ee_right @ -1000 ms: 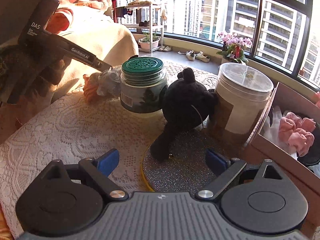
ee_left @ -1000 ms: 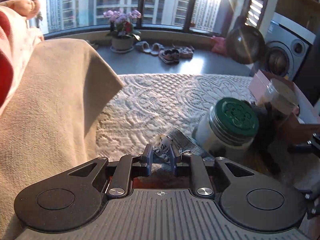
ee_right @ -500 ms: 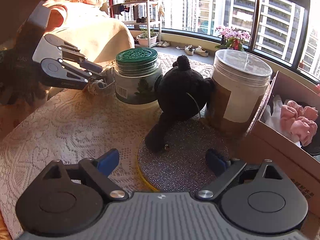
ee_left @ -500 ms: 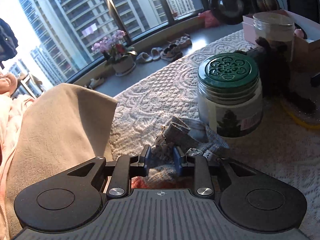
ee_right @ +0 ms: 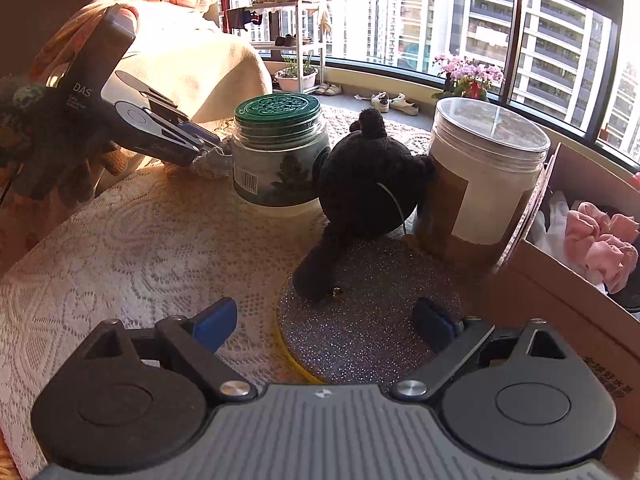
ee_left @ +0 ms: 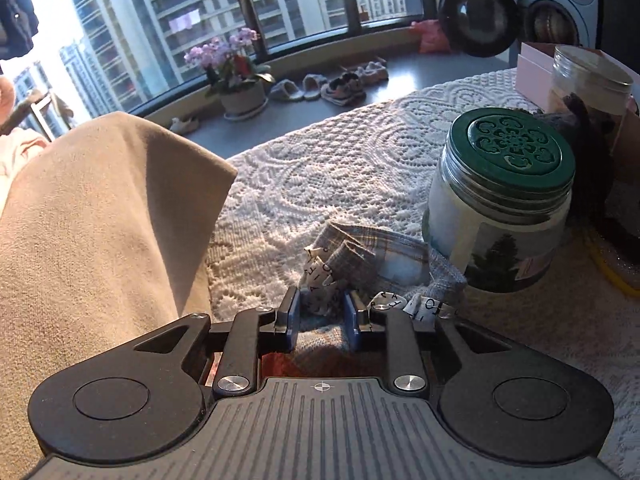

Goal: Organize soft objects
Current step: 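Move the right tool to the black plush bear while the left tool holds the cloth, then grasp the black plush bear with the right tool while the left tool holds the cloth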

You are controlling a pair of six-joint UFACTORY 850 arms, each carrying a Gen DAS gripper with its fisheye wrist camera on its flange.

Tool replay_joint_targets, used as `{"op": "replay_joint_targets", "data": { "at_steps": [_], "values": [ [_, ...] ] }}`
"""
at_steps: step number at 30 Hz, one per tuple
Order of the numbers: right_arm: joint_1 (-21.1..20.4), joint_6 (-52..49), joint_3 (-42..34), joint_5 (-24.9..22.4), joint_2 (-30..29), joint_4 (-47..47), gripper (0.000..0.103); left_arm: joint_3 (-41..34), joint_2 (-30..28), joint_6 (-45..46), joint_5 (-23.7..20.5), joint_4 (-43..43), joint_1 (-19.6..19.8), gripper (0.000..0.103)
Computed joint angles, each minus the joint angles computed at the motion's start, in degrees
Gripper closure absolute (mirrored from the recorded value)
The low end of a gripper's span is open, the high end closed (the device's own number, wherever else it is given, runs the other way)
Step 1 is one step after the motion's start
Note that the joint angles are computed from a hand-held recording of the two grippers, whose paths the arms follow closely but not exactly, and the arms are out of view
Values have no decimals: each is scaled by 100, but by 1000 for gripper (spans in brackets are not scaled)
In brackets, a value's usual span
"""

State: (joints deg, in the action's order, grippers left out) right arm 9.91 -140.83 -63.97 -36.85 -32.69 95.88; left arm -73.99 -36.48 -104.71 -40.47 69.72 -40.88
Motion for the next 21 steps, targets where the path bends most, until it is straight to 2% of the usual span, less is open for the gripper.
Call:
{"op": "replay_joint_targets", "data": {
  "at_steps": [7,10,15,21],
  "values": [
    [19,-867,210,-15,247,760,8,164,103,-867,208,109,30,79],
    [49,-1468,309,-97,446,1178,8,424,234,-1588,346,609,-14,83],
    [214,-2275,282,45,627,1625,8,700,330,-2641,163,1338,-213,92],
    [564,-3485,118,404,507,2253,8,694,324,-2931,-239,1560,-411,95]
  ]
}}
